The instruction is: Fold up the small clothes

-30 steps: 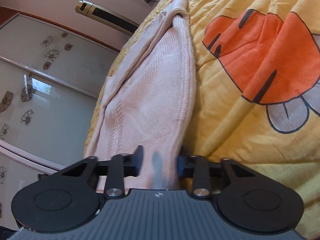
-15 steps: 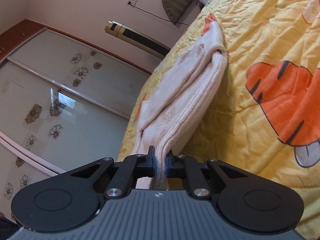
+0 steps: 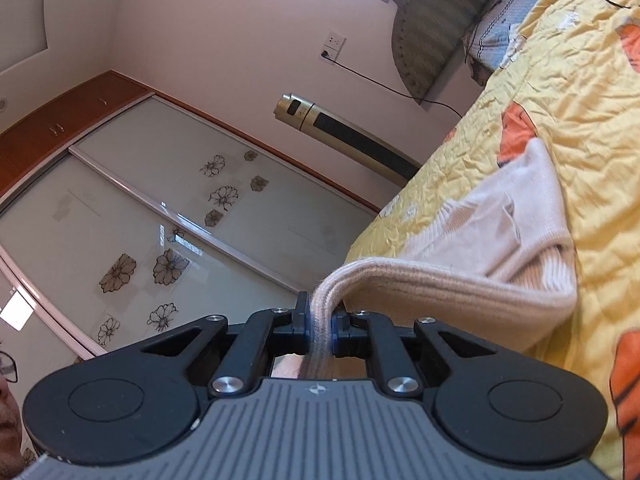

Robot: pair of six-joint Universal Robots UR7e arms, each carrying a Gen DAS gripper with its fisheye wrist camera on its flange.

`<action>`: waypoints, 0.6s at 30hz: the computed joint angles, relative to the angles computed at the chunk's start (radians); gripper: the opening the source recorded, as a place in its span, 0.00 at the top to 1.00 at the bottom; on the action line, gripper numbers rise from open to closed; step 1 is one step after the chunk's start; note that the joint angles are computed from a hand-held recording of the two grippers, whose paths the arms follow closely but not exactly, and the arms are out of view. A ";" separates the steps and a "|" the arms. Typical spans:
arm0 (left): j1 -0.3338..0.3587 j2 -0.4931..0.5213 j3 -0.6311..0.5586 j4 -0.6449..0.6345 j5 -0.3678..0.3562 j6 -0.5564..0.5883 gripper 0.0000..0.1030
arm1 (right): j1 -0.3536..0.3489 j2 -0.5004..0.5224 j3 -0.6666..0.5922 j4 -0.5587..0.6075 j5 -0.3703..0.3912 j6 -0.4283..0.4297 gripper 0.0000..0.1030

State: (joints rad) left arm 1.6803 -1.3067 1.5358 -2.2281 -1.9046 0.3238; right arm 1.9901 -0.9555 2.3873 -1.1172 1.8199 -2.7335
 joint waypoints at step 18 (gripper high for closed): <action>-0.099 0.207 0.047 -0.581 0.263 0.207 0.17 | -0.411 0.056 -0.252 0.294 -0.115 0.073 0.33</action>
